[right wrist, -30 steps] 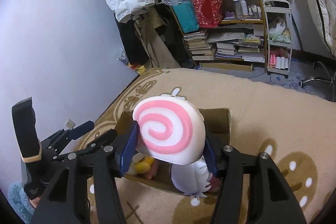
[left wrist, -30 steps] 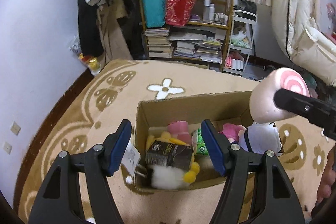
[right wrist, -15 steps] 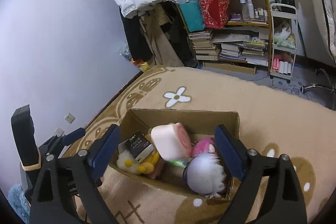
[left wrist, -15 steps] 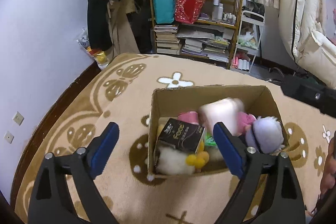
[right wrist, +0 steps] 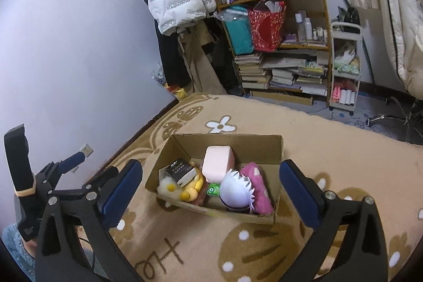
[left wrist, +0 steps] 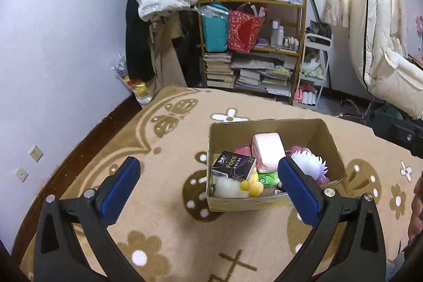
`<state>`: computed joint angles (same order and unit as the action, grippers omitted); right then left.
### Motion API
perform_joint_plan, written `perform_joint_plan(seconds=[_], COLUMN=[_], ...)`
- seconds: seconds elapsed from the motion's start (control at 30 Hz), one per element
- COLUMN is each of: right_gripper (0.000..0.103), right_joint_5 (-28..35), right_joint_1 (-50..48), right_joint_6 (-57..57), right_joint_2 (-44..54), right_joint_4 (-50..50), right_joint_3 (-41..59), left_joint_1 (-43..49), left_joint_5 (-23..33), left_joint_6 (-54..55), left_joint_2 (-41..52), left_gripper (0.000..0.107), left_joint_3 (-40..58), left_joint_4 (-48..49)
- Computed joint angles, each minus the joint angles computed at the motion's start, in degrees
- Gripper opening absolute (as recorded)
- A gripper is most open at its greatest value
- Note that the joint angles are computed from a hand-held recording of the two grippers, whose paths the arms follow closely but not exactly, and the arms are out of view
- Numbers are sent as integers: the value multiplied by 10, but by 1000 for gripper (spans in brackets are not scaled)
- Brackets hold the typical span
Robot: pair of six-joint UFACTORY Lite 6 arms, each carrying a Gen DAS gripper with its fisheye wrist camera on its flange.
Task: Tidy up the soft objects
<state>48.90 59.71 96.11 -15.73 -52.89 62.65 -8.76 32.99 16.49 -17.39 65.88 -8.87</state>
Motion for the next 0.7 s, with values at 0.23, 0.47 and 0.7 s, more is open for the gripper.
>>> perform_joint_plan(seconds=[0.23,0.47,0.7], right_gripper=[103,103,103], right_joint_5=[138,252,389], right_joint_1=[125,242,365], right_joint_6=[82,135,186], right_joint_2=[-22,-16,18], right_joint_4=[-67,-99,-150], right_joint_3=[-1,4,19], left_joint_1=[50,128,256], left_joint_5=[38,77,142], left_joint_6=[66,144,262], left_joint_2=[-75,-174,-257], left_gripper=[103,103,103], left_joint_3=[-20,-56,-87], left_joint_4=[-69,-157,-276])
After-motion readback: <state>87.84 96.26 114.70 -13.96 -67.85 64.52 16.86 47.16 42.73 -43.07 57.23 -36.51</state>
